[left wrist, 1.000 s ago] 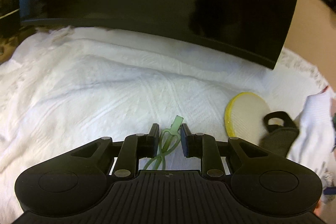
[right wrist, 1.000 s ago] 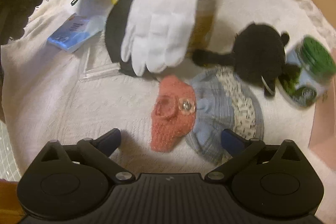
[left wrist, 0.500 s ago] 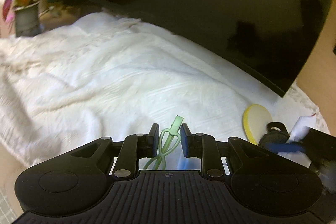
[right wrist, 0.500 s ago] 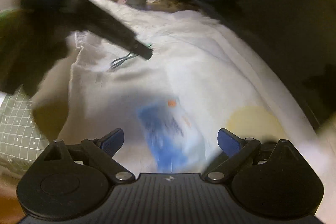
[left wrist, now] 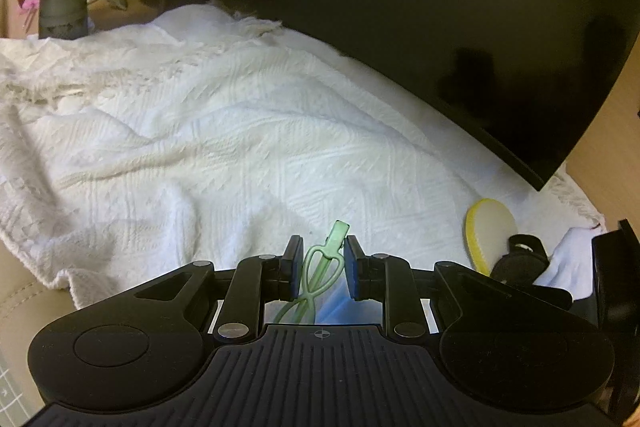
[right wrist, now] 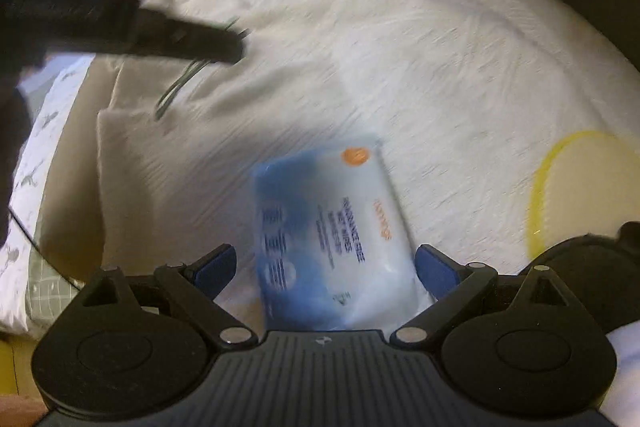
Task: Organize soft objects
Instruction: 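Grasp the wet-wipes pack with the right gripper while the left gripper holds the green cord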
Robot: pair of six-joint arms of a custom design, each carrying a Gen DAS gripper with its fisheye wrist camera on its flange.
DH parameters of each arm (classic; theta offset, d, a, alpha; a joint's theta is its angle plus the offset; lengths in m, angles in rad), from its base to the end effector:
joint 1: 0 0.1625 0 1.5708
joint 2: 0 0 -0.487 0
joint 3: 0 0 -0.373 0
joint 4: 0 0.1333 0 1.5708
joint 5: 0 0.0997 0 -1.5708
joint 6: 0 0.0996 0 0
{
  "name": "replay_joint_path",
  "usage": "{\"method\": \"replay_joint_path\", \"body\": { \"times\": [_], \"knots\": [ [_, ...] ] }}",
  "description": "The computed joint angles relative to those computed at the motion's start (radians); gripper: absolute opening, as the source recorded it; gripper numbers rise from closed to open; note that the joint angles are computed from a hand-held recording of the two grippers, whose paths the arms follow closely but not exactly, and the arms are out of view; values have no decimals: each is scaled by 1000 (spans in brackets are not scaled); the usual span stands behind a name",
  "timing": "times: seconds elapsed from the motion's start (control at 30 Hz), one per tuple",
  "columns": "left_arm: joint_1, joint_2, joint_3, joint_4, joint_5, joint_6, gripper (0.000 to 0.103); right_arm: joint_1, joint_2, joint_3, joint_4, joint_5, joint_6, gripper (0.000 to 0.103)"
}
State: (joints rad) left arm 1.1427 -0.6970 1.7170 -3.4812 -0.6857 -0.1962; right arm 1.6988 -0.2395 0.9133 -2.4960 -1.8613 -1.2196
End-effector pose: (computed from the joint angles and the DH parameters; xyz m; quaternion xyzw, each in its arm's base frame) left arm -0.0911 -0.7063 0.1951 -0.0888 0.8314 -0.4890 0.2483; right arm 0.2169 -0.8643 -0.0223 0.5983 -0.7784 0.0315 0.1871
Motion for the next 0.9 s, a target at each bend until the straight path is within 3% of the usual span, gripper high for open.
{"method": "replay_joint_path", "body": {
  "times": [0.07,0.17,0.27,0.37,0.5,0.7,0.9],
  "knots": [
    [1,-2,0,15,3,-10,25,3,6,43,-141,1,-106,97],
    [3,-5,4,35,8,-23,25,6,41,17,-210,-3,-204,97],
    [3,-7,9,46,8,-28,25,9,54,-22,-153,10,-155,100],
    [3,-7,9,56,12,-32,25,14,46,-17,-80,0,-61,97],
    [-1,-11,13,47,23,-24,25,14,10,57,-90,10,-16,75],
    [-14,-24,17,10,46,8,25,20,-43,160,-190,15,-14,74],
    [-39,-33,-10,-1,56,62,25,36,-124,222,-254,100,41,74]
  ]
}}
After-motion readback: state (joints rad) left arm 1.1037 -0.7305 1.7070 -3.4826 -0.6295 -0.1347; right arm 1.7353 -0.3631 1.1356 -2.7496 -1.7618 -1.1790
